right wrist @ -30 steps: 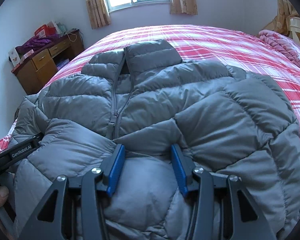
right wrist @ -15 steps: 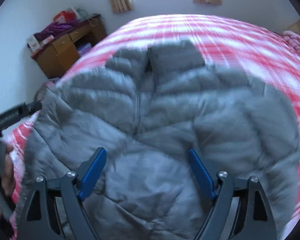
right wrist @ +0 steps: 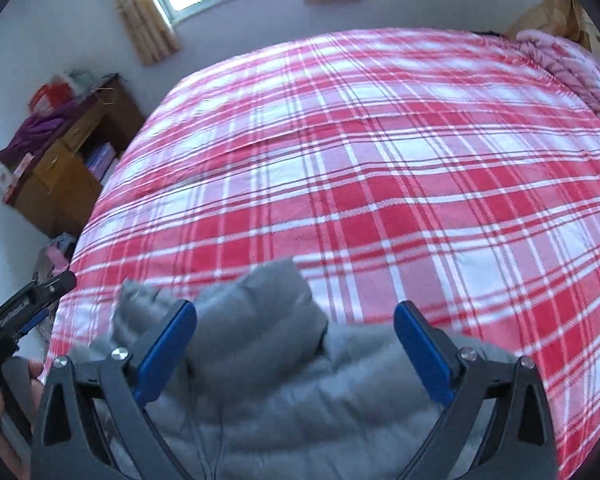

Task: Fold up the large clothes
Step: 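Grasp the folded jacket edges with both tools and lift them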

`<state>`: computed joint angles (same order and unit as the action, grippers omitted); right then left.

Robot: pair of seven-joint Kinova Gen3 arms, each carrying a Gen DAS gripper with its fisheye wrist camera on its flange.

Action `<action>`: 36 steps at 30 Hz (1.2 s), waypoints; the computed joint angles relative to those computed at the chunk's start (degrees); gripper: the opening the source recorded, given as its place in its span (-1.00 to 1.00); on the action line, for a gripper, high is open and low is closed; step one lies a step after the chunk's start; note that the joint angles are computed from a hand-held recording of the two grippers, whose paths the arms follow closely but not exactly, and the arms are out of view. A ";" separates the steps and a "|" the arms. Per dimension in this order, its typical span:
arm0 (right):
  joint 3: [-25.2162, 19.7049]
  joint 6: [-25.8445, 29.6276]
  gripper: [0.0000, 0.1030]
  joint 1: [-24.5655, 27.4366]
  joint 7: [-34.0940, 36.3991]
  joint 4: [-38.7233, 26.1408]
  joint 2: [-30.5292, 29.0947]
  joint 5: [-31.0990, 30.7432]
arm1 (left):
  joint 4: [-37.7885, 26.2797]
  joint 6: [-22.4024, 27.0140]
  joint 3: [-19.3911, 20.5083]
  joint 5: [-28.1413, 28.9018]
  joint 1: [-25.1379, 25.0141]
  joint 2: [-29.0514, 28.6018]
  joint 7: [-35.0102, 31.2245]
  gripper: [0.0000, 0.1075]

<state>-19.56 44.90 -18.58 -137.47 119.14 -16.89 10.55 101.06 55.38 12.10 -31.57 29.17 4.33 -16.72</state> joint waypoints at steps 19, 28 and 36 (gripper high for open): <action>11.25 -0.76 -0.76 -5.69 20.18 1.68 1.67 -8.22 | 9.55 -11.60 4.17 2.24 0.49 -6.43 -14.19 -0.83; 4.95 7.40 -0.86 -1.36 28.21 3.24 -13.42 -10.58 | 18.93 -9.97 17.68 -2.92 -3.11 -20.50 -3.35 -0.91; 3.78 5.40 -0.88 1.60 29.78 11.95 -20.69 -14.97 | 24.82 -6.09 33.22 -9.58 -10.78 -15.46 10.53 -0.93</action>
<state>-15.78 50.30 -16.98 -107.69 131.09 -37.58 -4.42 125.88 49.29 45.31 -41.14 18.40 -11.12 -6.19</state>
